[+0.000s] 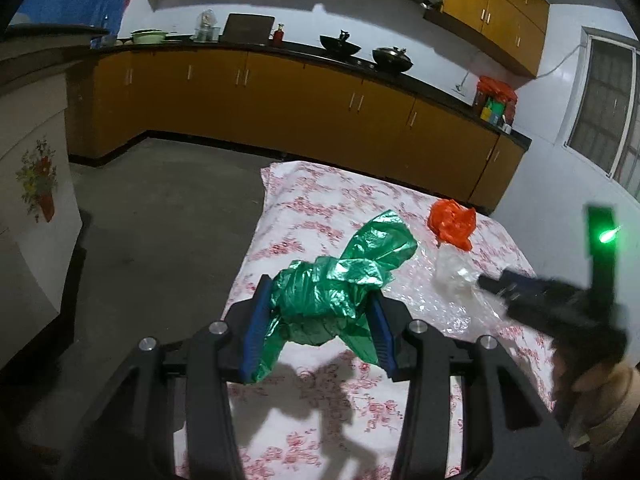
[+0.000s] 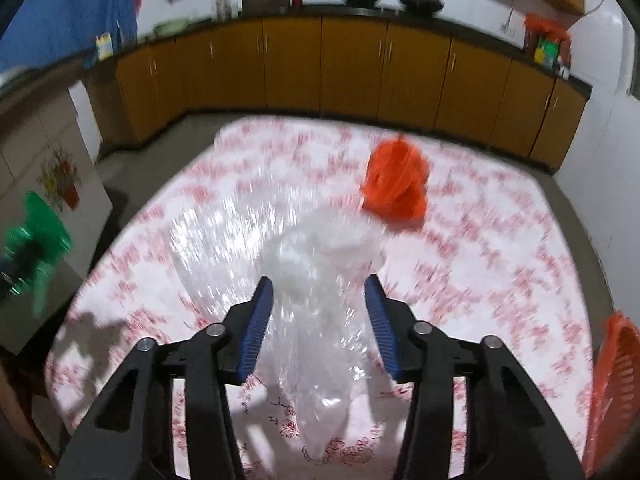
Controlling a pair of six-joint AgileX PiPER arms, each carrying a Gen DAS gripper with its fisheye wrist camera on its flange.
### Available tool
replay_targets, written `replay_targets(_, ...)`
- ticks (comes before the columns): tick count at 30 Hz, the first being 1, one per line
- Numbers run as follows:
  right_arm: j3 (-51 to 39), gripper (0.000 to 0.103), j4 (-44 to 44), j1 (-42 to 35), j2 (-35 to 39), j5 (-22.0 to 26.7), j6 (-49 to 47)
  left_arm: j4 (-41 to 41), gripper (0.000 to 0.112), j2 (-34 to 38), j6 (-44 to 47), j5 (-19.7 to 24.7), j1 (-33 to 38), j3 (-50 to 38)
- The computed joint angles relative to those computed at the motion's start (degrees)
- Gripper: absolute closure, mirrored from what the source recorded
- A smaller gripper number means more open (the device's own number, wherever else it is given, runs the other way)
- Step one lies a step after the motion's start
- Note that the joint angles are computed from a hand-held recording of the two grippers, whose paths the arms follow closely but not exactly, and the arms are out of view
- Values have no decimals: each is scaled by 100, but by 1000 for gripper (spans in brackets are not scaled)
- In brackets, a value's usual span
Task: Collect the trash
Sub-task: 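Grasp a green plastic bag with the left tool while the right tool grasps a clear plastic bag, then carry the green bag and clear bag over the basket with both tools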
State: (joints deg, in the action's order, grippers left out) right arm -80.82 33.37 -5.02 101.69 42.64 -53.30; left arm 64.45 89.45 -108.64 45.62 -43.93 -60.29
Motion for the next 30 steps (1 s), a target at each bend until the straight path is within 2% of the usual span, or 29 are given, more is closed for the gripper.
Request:
replay_targets(3,100,81,-178,12,72,-8,41,-6,67,3,-21,-2,5,-14)
replay_targets(6,222,87,16,-146,-21,-20,-197,7,67,46,-25,-36,-3,-63)
replay_targets(16,249,89,1064,-1177,-374,320,-951,2,67,360,255,-132,-187,-588)
replay_targets(19,369,89,1318,-1567,-551,257,-1264,-58,67,529,481,-151,-276,-882)
replay_targets(30,-93,89,1710,-3192,-445,348,-1422,-719,67,1651,1986,-361,-541,-2750)
